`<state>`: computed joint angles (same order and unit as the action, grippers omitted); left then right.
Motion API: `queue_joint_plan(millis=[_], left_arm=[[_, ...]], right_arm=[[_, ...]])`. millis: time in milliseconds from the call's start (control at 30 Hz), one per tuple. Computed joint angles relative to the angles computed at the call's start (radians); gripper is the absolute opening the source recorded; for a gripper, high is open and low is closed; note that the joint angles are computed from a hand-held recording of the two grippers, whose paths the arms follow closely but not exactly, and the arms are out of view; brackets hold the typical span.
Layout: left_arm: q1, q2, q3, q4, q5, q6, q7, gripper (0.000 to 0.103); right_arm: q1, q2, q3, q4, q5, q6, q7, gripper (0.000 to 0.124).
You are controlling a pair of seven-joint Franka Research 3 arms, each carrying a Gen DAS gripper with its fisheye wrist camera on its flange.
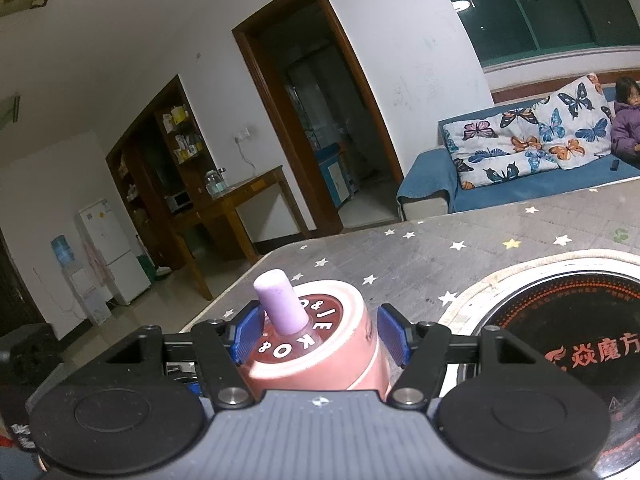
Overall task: Clean container
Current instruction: 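Rub the yellow cloth on the cup side while the right gripper moves the cup against it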
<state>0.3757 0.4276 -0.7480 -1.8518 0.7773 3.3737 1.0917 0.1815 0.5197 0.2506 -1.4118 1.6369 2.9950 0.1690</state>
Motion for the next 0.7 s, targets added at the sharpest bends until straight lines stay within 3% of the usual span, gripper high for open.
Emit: queue_joint_plan(millis=[67,233,300,400,467,600,700], left_arm=[[-0.032,-0.045,0.048,-0.031,0.01,0.047,0.005,0.015],[-0.194,-0.134,0.229,-0.091,-0.04,0.174,0.04,0.015],[-0.197,-0.135,0.234,-0.086,0.022,0.194,0.017,0.015],[-0.221,-0.122,0.247,-0.061,0.106,0.151,-0.006,0.015],[-0.215,-0.101,0.228,-0.035,0.188,0.111,-0.052,0.015],[-0.141,-0.036,0.116,0.019,0.329,0.024,-0.144,0.015],[-0.047,0.031,-0.025,0.034,0.313,-0.061,-0.099,0.015]], right_arm=[[0.0,0.0,0.001,0.0,0.002,0.0,-0.001,0.064],[0.003,0.001,0.002,0.002,-0.002,0.002,0.004,0.064],[0.004,0.001,0.002,0.002,-0.002,0.004,0.005,0.064],[0.003,0.0,0.003,0.0,-0.007,0.002,0.013,0.064],[0.002,-0.003,0.003,-0.004,-0.007,0.001,0.015,0.064],[0.002,-0.011,0.003,-0.013,0.004,-0.001,0.005,0.064],[0.004,-0.013,0.0,-0.016,0.014,-0.003,-0.001,0.064]])
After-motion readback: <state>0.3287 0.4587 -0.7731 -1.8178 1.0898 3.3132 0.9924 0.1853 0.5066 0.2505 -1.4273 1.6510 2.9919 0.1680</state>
